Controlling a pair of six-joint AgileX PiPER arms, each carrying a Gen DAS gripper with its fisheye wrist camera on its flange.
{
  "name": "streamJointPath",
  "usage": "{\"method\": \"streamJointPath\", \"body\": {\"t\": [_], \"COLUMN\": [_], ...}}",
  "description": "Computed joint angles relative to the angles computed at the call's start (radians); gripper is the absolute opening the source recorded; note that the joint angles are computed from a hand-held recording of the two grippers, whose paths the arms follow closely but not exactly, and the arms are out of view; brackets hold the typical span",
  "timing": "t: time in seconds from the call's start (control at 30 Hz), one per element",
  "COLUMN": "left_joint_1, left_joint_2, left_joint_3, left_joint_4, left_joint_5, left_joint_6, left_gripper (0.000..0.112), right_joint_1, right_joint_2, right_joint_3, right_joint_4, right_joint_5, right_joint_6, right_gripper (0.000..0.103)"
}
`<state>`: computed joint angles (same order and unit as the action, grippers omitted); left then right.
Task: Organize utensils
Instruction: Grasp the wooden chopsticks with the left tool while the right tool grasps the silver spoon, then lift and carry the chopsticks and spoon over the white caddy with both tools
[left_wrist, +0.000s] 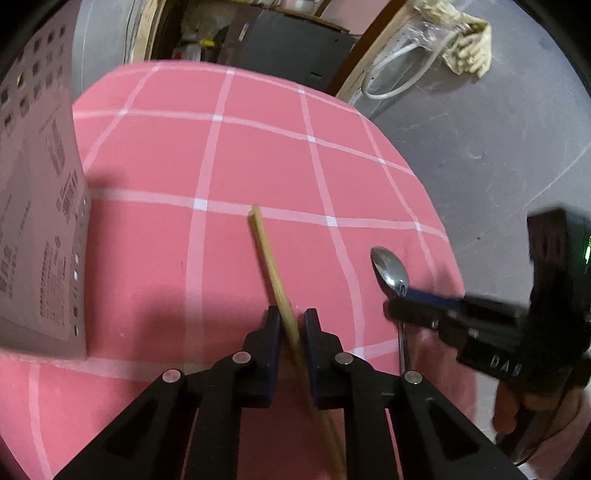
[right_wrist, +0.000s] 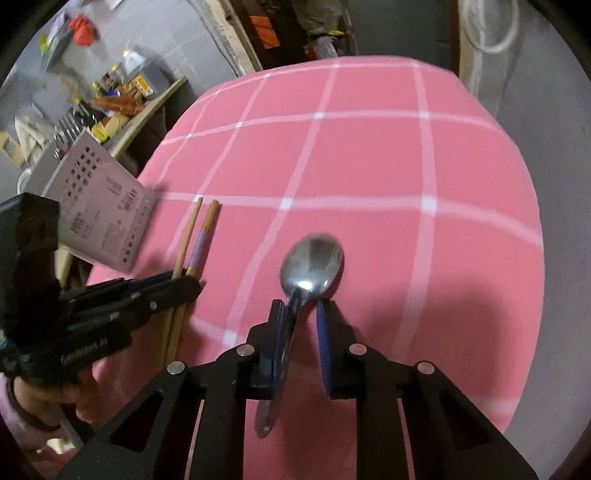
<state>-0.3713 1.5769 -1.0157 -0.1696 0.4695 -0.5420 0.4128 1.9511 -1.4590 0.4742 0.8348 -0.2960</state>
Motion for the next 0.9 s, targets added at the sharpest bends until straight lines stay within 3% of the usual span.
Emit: {"method": "streamJointPath", "body": {"t": [0.2, 0.3, 0.37, 0.5, 0.7, 0.8, 0.9], "left_joint_1": [0.103, 0.126, 0.131, 0.118, 0.059, 0.017, -0.04], "left_joint_2": [0.078, 0.114, 0.128, 0.12, -0.037, -0.142, -0.234], "left_joint_3": [-0.079, -0.117, -0.14, -0.15, -0.031, 0.009, 0.013], "left_joint_4": [-0.316, -0.378, -0.379, -0.342, -0.331, -0.232, -0.013], "left_joint_5": [0.103, 0.145, 0.17, 0.19, 0.053, -0.008, -0.03], "left_joint_6": [0.311, 0.373, 0.387, 0.359, 0.333, 0.257, 0.073], "left_gripper": [0.01, 0.01, 0.008, 0.007, 0.007, 0.007, 0.007], "right_joint_1": [-0.079, -0.087, -0.096, -0.084, -0.067, -0.072, -0.085], "right_joint_2": [0.13, 0.17, 0.169, 0.108, -0.113, -0.208, -0.308], "right_joint_3": [-0.154, -0.199, -0.189, -0.098, 0.114, 0.183, 0.236], "right_joint_4": [0.172, 0.21, 0.233, 0.26, 0.311, 0.344, 0.388], "right_joint_5": [0.144, 0.163, 0.155, 0.075, -0.111, -0.177, -0.233], "right_joint_6": [-0.027, 0.0, 0.0, -0.039, -0.154, -0.191, -0.246], "right_gripper": [0.016, 0.015, 0.009, 0.003, 0.003, 0.003, 0.003]}}
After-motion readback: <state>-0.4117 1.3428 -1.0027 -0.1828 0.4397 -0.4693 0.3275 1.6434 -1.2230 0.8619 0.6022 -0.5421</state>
